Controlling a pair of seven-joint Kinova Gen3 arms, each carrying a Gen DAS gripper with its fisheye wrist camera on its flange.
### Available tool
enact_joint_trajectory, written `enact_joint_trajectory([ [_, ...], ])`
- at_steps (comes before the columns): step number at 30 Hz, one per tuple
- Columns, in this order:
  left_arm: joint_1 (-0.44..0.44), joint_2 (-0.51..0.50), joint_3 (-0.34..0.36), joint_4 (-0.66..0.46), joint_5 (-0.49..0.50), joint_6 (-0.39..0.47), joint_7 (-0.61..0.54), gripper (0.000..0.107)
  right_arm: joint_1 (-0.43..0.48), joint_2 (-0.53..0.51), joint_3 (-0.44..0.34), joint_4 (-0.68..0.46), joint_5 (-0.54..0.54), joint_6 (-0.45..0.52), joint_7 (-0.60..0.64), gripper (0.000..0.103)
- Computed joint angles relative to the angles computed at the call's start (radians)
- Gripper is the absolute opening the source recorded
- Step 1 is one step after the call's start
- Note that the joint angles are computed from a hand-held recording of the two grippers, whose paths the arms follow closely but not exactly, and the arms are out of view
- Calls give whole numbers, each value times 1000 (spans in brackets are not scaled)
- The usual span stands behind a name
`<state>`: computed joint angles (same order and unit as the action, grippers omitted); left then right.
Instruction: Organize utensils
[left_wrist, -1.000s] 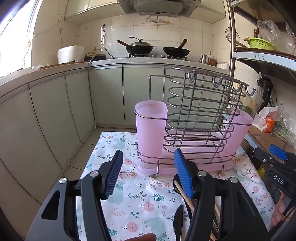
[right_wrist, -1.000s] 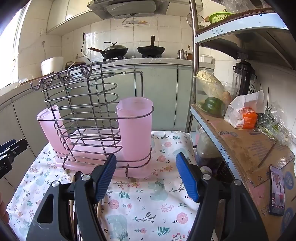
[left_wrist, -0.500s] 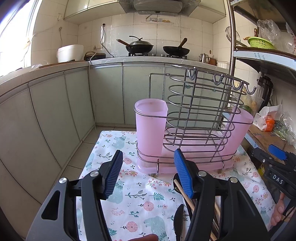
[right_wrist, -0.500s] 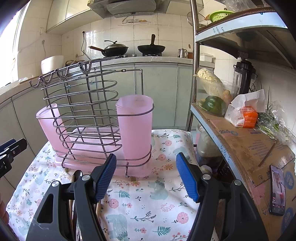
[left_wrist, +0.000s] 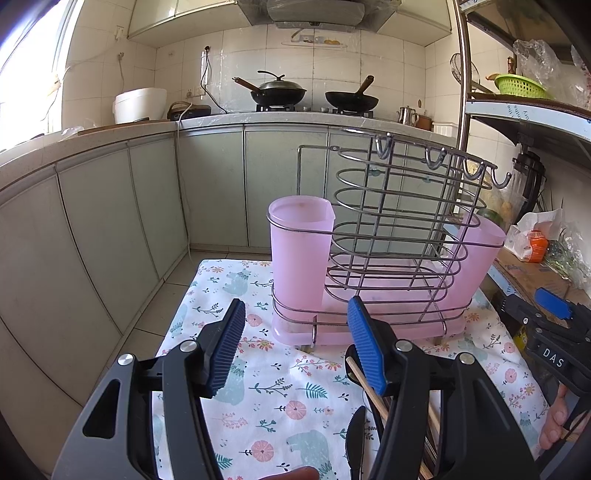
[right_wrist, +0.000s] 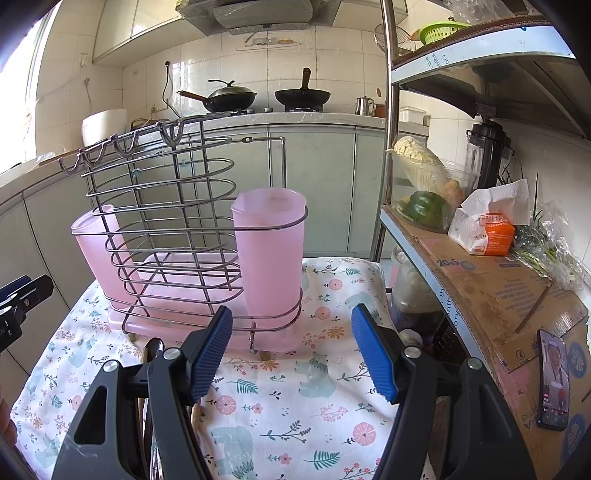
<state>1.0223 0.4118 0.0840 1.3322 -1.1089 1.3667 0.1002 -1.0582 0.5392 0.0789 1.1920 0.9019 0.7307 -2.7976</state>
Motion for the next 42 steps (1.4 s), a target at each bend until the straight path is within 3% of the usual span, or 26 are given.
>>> enact_joint_trajectory([
  [42, -6, 4, 2, 7, 11, -11, 4, 58, 10, 1, -6, -2, -16, 3, 26, 66],
])
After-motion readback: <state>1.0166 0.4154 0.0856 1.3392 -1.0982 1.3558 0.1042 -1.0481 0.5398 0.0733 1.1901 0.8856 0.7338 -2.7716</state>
